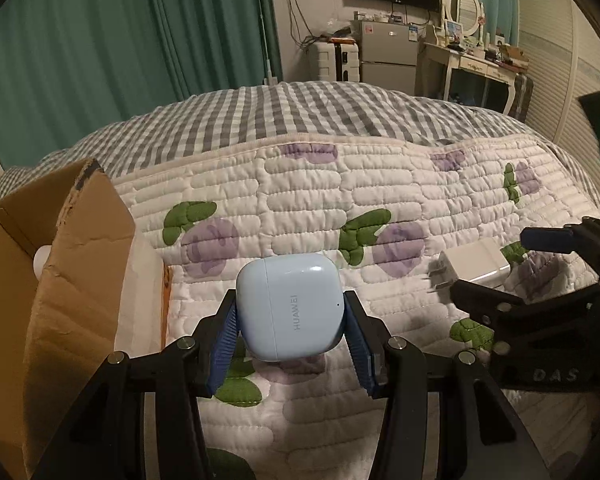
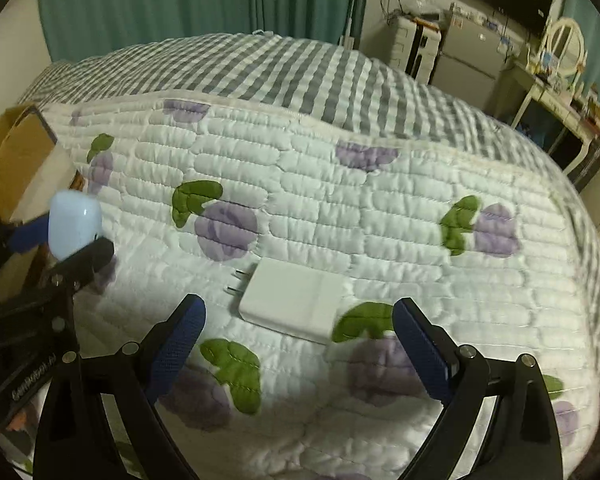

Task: Organize rigid objects
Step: 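Grasp the white charger block with the right tool while the left tool holds the case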

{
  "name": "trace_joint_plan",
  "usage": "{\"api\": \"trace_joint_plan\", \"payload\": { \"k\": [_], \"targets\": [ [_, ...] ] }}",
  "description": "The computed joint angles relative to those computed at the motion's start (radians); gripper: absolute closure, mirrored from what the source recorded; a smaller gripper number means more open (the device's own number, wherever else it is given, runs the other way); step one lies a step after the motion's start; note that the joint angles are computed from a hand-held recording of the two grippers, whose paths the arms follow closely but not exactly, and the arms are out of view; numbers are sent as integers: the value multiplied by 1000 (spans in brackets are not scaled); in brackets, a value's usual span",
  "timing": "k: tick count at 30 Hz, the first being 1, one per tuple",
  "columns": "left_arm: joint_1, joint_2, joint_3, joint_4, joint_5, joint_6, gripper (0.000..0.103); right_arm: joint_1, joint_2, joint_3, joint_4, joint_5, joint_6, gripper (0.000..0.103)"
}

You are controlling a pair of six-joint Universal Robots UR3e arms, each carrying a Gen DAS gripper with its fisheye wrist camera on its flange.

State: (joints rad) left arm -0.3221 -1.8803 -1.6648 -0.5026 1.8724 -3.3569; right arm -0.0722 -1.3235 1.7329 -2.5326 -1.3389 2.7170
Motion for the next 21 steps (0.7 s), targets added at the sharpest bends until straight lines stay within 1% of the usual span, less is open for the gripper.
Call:
{"api": "trace_joint_plan", "payload": {
  "k": [3,5,8,10,15,21],
  "targets": [
    [3,-3,-1,-1,-5,4,52,9,49,-50,34,-8,27,10],
    [2,-4,0,-4,-9,7,52,7,80,-84,60,-5,46,16],
    [-3,-10,4,-6,-15,12,52,4,99,-103,77,11,56,28],
    [-7,-13,8,-10,-14,14,52,2,96,-100,86,27,41,43],
    [-20,-6,14,-24,-6,15,52,-2,73,-75,68,29,30,44],
    [-42,52,10,-53,-2,12,52,-17,-30,22,-14,22,18,45]
  ]
}}
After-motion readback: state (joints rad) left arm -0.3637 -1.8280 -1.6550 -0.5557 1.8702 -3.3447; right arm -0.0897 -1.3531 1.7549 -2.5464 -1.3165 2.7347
